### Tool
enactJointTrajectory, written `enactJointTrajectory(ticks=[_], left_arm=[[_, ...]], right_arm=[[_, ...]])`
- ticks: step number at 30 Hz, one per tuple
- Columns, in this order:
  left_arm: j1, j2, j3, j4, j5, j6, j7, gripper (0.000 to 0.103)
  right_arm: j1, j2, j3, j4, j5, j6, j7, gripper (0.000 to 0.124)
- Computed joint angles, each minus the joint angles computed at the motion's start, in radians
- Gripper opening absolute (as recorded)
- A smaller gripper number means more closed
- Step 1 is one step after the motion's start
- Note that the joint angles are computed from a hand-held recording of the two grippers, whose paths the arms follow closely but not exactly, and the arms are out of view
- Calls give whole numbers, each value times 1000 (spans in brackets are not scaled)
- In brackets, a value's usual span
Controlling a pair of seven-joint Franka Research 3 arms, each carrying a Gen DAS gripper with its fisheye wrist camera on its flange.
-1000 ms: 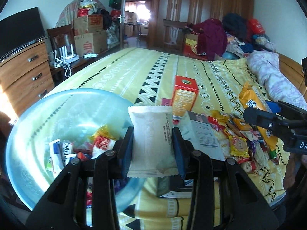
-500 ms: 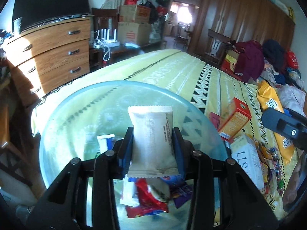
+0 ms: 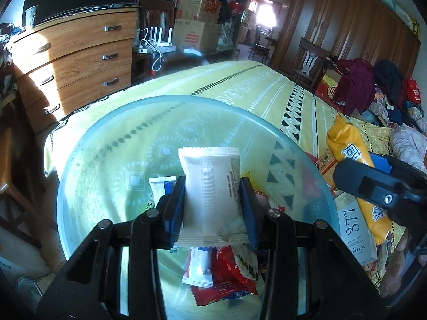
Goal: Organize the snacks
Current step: 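Carry both packets to the clear blue bowl and release them inside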
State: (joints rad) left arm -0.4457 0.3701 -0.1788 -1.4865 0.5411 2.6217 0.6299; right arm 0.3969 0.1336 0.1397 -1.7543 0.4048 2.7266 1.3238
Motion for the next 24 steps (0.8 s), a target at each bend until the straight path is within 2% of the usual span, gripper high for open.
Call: enactJointTrajectory(ticks=[11,18,20,22,24], left_arm=[[6,2,-3,0,-17,0,18,40],[4,2,1,1,-17,-10,10,45],[5,0,1,-1,-16,-10,7,49],[3,-2,4,-3,-9,-9,1,63],[-2,-4,10,-4,7,-9,-16,70]], right_arm=[[2,16,2,16,-2,-9,-3,73],[2,26,6,27,14,-21,-4,74],[1,29,6,31,19,-25,-6,74],[2,31,5,32,17,-27,-5,75],[4,33,3,35,9,-30,5,81]])
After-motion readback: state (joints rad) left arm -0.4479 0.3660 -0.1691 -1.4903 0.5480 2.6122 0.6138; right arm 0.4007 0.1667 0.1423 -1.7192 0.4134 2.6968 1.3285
